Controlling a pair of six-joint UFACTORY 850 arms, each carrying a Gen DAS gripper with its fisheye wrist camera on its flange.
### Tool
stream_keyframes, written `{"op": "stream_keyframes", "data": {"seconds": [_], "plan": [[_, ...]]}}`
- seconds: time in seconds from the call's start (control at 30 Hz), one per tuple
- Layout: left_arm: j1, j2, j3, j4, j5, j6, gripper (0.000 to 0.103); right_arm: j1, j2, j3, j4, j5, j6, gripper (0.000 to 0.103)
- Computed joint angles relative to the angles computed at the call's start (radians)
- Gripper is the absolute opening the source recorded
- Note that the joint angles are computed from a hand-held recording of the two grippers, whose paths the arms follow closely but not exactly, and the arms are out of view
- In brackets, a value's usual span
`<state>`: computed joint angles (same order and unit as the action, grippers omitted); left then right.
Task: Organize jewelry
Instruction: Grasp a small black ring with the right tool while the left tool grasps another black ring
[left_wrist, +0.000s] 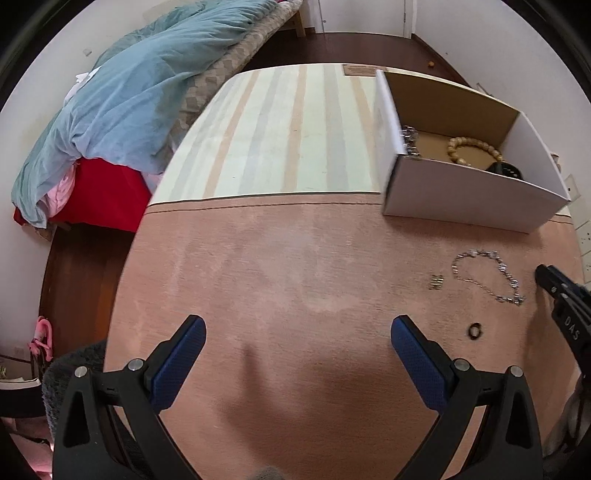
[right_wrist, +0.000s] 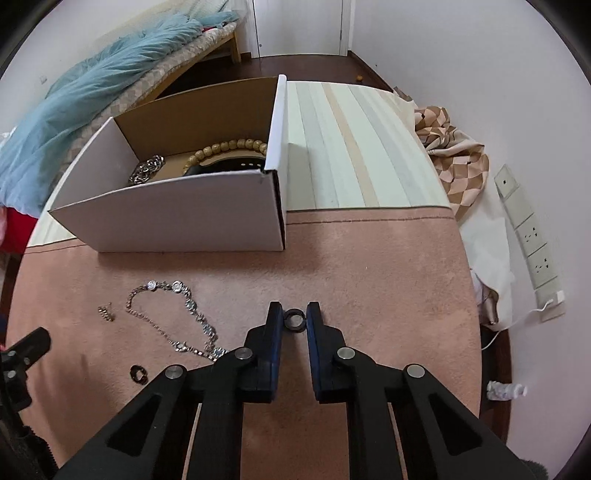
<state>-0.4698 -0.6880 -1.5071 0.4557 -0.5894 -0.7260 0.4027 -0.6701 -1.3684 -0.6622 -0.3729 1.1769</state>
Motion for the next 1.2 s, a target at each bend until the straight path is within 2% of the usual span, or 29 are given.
{"op": "stream_keyframes", "data": {"seconds": [0.27,0.43,0.57,0.6,0.63,0.7,0.93,1.2], "plan": [[-0.036,0.006,0.013,-0.304,0.106,0.295,0.101,-0.006,0.132,0.152,-0.047,0.058,0.147,0.013],[-0.074,-0.023,-0.017,-0.318,0.099,0.356,0.069,-0.007,0.187,0.226,-0.088,0.065,0.248,0.013],[-0.092,-0.046,-0.040,-0.288,0.090,0.362,0.055,-0.009,0.211,0.266,-0.123,0.072,0.324,0.013],[-0.095,-0.051,-0.044,-0.281,0.088,0.360,0.047,-0.009,0.214,0.270,-0.126,0.073,0.330,0.013],[-0.100,-0.055,-0.048,-0.274,0.084,0.358,0.044,-0.011,0.216,0.275,-0.129,0.075,0.335,0.013],[-0.106,-0.060,-0.046,-0.249,0.089,0.351,0.030,-0.011,0.217,0.279,-0.144,0.066,0.351,0.013],[-0.111,-0.060,-0.039,-0.252,0.124,0.390,0.010,-0.015,0.213,0.282,-0.148,0.059,0.365,0.014],[-0.105,-0.043,-0.026,-0.300,0.157,0.430,0.010,-0.007,0.231,0.284,-0.181,0.057,0.391,0.013]]}}
